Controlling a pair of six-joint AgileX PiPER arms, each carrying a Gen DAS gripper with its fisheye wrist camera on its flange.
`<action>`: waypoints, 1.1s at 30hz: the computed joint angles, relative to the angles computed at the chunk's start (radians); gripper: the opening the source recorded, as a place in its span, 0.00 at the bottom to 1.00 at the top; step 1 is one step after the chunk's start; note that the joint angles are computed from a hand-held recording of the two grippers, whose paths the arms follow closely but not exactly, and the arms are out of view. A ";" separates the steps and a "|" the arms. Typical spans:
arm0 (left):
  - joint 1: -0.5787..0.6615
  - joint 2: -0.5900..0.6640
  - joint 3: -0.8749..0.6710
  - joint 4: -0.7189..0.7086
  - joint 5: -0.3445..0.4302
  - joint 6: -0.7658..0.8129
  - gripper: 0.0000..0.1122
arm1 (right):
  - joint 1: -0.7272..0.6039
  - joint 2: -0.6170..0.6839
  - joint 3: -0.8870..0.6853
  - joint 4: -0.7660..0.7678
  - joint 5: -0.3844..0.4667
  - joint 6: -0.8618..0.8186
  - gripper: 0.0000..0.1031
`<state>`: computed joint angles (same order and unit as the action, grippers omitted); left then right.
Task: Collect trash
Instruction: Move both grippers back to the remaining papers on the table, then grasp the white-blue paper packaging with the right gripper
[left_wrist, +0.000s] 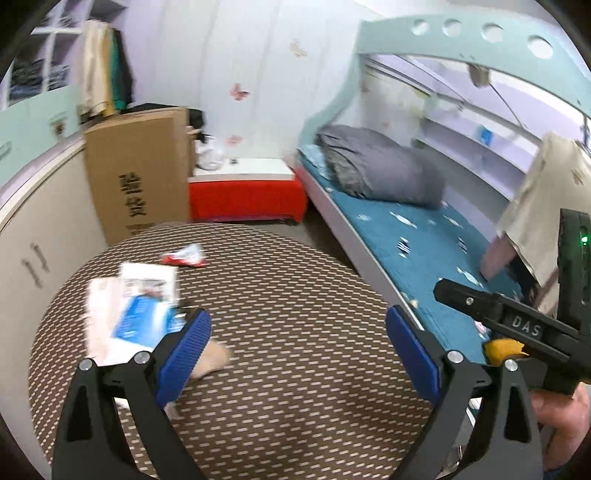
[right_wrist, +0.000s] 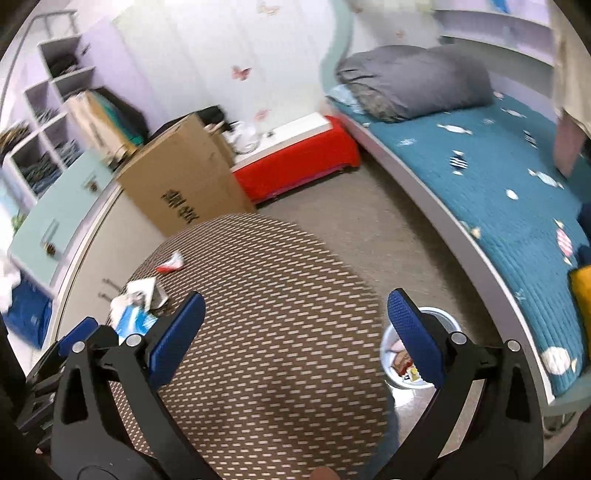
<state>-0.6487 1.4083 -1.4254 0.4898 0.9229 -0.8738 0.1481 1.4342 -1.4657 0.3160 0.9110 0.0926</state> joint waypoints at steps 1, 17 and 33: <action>0.019 -0.030 0.031 -0.002 -0.006 0.001 0.83 | 0.030 0.006 -0.011 -0.017 0.000 0.021 0.94; 0.465 -0.404 0.410 -0.121 -0.063 0.165 0.83 | 0.494 0.232 -0.238 -0.206 0.031 0.253 0.94; 0.793 -0.477 0.551 -0.389 -0.141 0.453 0.83 | 0.616 0.521 -0.486 -0.189 0.105 0.354 0.89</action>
